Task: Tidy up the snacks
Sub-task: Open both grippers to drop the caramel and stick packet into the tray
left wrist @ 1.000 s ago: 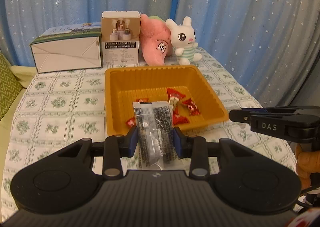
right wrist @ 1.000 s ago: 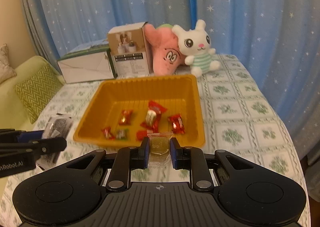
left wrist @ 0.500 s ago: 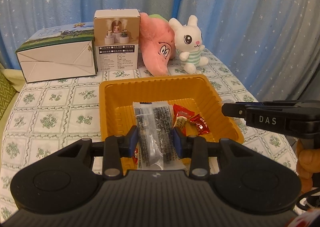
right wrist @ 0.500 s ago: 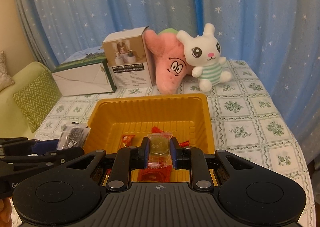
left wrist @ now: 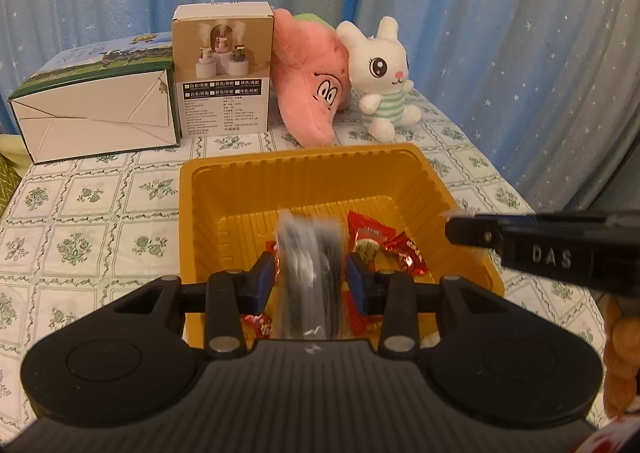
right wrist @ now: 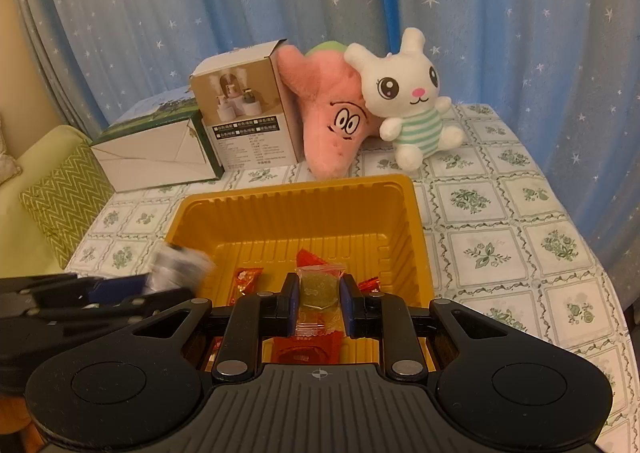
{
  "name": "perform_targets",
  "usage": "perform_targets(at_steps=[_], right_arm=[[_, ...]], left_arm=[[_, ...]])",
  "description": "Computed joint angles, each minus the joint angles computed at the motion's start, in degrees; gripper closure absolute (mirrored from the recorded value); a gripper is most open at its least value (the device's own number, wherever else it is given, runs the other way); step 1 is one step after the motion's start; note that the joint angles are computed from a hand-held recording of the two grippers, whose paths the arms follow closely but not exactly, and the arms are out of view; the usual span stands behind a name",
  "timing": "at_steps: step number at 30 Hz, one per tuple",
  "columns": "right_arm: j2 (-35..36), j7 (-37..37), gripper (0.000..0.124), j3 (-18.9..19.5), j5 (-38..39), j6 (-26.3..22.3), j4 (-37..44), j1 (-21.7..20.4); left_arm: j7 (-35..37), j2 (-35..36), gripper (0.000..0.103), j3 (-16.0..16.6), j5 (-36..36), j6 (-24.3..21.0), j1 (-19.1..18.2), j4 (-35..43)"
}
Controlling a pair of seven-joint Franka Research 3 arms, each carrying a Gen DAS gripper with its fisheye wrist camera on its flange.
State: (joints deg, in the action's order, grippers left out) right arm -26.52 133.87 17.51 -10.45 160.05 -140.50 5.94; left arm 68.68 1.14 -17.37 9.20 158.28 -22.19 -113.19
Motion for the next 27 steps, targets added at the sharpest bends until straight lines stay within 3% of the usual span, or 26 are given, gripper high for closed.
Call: perform_targets(at_steps=[14,20,22,24,27], right_arm=[[0.5,0.7,0.102,-0.2,0.7,0.9,-0.4,0.0],[1.5,1.2,0.102,-0.6,0.8,3.2,-0.4,0.1],[1.8,-0.1,0.093,-2.0,2.8,4.0,-0.6,1.3],[0.7,1.9,0.052,-0.4,2.3,5.5,-1.6,-0.6],[-1.6,3.8,0.051,1.1,2.3,5.6,-2.9,-2.2]], left_arm=[[0.5,-5.9,0.065,1.0,-3.3,2.7,0.3,-6.4],[-2.1,-8.7,0.058,1.0,-0.9,4.0,0.6,-9.5],[-2.7,-9.9,0.055,1.2,-0.8,4.0,0.5,-10.8],[-3.3,-11.3,0.052,1.4,-0.9,3.9,0.3,-12.1],[-4.1,-13.4,0.048,1.5,-1.0,4.0,-0.1,-14.3]])
